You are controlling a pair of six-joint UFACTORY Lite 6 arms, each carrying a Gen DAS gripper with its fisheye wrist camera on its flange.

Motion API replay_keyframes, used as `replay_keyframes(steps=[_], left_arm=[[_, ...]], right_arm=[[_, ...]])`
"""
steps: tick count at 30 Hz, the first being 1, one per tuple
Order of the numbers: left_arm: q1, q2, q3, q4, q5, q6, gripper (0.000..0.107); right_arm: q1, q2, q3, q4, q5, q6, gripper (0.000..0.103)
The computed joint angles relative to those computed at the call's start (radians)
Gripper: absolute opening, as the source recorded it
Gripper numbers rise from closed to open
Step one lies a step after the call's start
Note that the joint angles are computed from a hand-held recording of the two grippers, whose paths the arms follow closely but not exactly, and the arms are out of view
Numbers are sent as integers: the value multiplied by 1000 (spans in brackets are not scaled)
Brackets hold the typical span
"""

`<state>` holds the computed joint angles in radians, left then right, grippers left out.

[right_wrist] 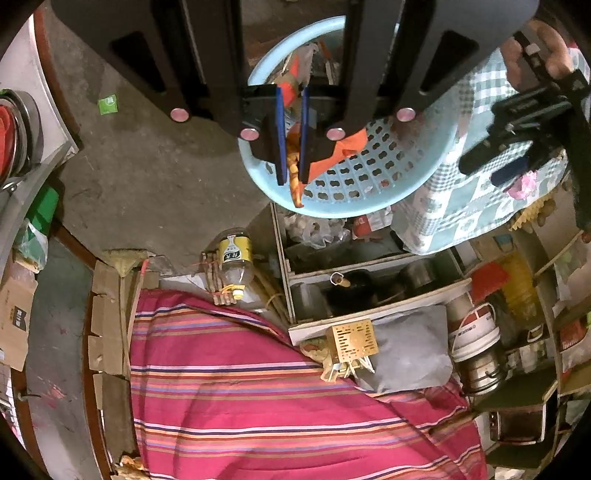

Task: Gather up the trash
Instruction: 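Open both grippers to drop the pad and wrapper into the basket, then move both tools back over the table toward the last items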

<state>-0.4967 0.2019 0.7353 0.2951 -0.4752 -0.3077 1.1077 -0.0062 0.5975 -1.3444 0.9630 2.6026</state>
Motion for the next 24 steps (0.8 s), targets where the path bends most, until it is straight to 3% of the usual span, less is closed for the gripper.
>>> replay_keyframes(steps=[5,10,11,12,13,17,24], left_arm=[[96,-88,-60,0,3,27,95],[259,-165,-91,142,18,-44,97],[295,-179,-96,180,18,-65,97],[330,-186,-95,220,17,-89,97],[388,-197,-95,301,11,-144,97],[580,-200,-73,538,-23,-297,97],[880,-132,26,834,-107,-481,97]], right_arm=[[-42,68,51,-26,-58,-11,10],[-113,211,185,-14,-128,-73,13],[-125,241,215,2,-139,-94,34],[-137,282,259,35,-146,-129,69],[-141,314,295,56,-142,-153,76],[-138,419,450,139,-114,-274,77],[-75,597,784,197,24,-420,91]])
